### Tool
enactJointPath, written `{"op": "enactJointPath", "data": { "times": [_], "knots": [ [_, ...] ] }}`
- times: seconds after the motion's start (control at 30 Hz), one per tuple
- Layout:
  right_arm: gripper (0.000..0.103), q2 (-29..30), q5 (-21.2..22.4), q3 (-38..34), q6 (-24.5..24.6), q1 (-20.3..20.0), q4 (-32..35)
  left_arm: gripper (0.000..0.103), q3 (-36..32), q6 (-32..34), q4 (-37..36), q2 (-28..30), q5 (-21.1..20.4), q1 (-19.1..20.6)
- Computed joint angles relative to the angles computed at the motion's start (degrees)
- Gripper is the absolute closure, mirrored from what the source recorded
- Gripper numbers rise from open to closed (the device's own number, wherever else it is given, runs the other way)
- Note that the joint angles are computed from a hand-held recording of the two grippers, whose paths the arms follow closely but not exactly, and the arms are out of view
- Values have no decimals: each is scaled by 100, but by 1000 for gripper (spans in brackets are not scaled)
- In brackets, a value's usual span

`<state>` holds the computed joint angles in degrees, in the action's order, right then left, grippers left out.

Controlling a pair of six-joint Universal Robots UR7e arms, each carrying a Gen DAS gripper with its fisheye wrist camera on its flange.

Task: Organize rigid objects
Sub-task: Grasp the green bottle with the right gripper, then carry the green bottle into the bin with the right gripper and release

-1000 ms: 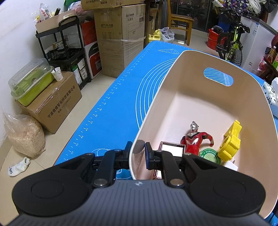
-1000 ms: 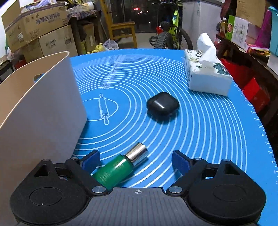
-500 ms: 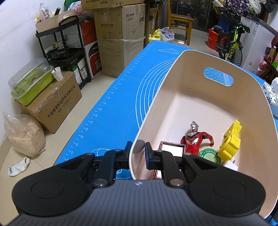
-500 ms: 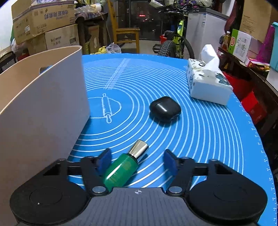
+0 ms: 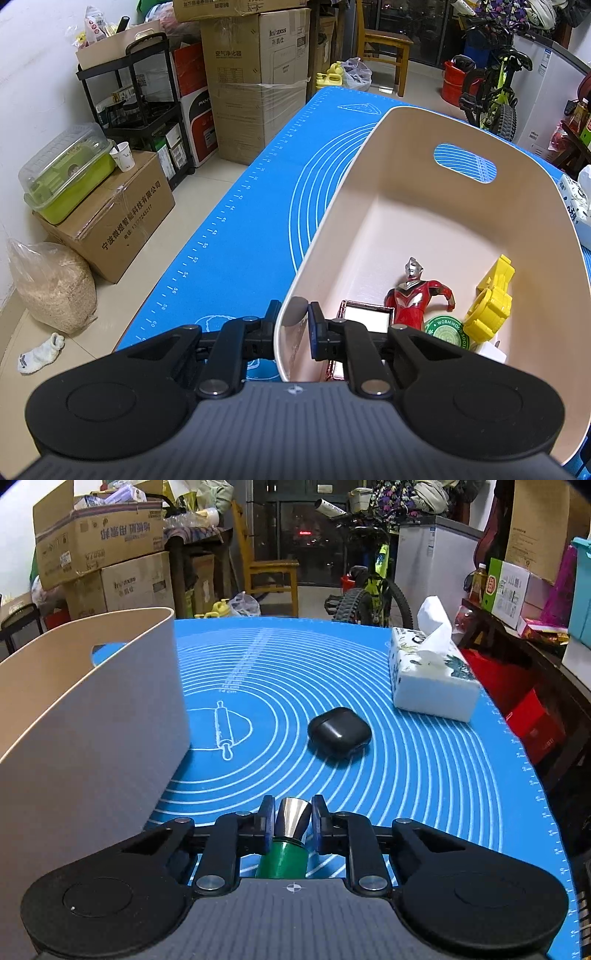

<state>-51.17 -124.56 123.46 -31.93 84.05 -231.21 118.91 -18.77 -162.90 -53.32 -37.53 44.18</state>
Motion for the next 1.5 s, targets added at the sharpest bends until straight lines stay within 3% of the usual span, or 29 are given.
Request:
{"op": "enactJointPath", "data": {
  "times": [0.13,0.4,0.67,0.8,0.87,0.93,1.03,1.13,1.33,1.5],
  "knots": [
    [74,-13,-54,37,-5,-37,42,86,13,-5,-3,-9,-2,0],
    [72,-107,315,280,-154,-223,-41,86,14,-35,15,-22,-10,5],
    [66,10,335,288,-567,-220,-298,86,13,-29,14,-23,-16,5],
    [36,38,-191,270,-362,-106,-372,86,4,-38,26,-19,-7,3],
    [37,-126,26,500,-130,-208,-317,86,4,-48,29,-22,-11,5],
    [43,-108,172,619,-418,-257,-533,86,10,-70,33,-23,-6,0],
    [69,-161,517,763,-606,-305,-516,86,29,-96,25,-12,20,-23],
    [69,10,358,671,-877,-205,-725,85,27,-87,22,4,31,-25],
    [69,-134,176,606,-586,-123,-625,85,36,-117,33,6,38,-41],
    [69,-395,314,639,-249,95,-694,85,20,-115,49,-1,29,-30]
  ]
}}
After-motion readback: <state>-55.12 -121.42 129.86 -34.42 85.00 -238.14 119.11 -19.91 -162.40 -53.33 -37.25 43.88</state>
